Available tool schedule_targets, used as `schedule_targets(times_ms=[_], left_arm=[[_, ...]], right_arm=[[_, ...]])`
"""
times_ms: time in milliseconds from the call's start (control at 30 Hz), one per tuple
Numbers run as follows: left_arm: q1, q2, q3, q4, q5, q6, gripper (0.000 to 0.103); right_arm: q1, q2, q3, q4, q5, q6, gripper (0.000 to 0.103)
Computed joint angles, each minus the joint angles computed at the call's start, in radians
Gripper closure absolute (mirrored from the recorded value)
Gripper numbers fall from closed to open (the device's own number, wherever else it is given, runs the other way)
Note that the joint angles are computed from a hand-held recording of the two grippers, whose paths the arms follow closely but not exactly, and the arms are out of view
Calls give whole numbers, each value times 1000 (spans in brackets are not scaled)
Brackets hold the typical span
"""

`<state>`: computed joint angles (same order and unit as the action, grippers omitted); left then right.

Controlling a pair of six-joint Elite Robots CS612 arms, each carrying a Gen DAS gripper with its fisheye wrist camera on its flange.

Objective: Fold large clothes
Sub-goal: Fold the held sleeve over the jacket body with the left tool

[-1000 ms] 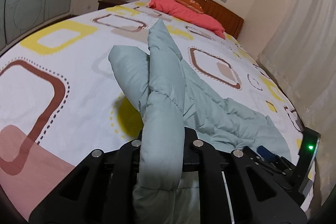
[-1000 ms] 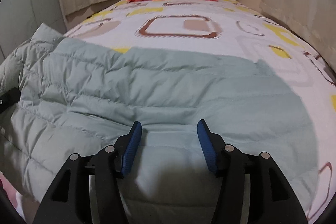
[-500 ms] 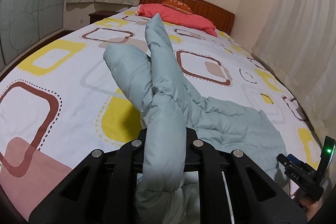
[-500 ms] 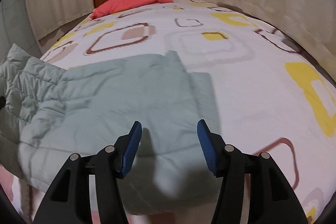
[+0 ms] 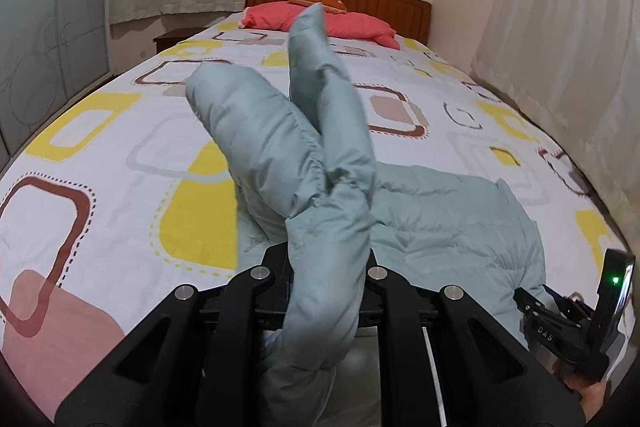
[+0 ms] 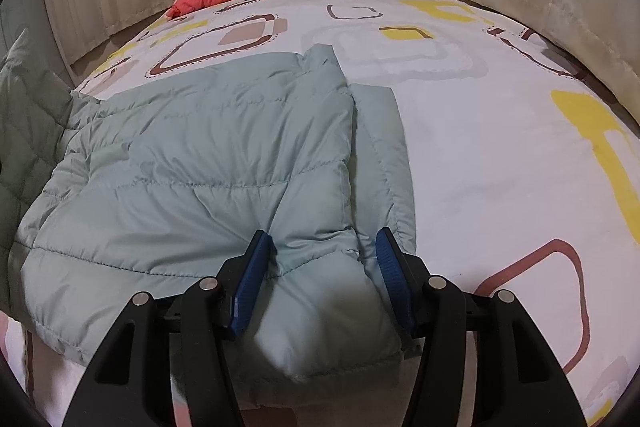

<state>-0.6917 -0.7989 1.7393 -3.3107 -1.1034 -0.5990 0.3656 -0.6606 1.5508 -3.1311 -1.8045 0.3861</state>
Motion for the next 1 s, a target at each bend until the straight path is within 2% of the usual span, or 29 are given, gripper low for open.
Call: schedule_targets(times_ms=[367,733,1000], left_arm=[[-42,41,-88,88,-11,96,89],[-71,95,-172,186,-8,146,89],[-82,129,-206,206,20,198,89]], right_arm=[[3,3,5,-16,-2,7,47],[2,6,9,-30,0,10,47],[4,10,9,-40,-3,11,47]])
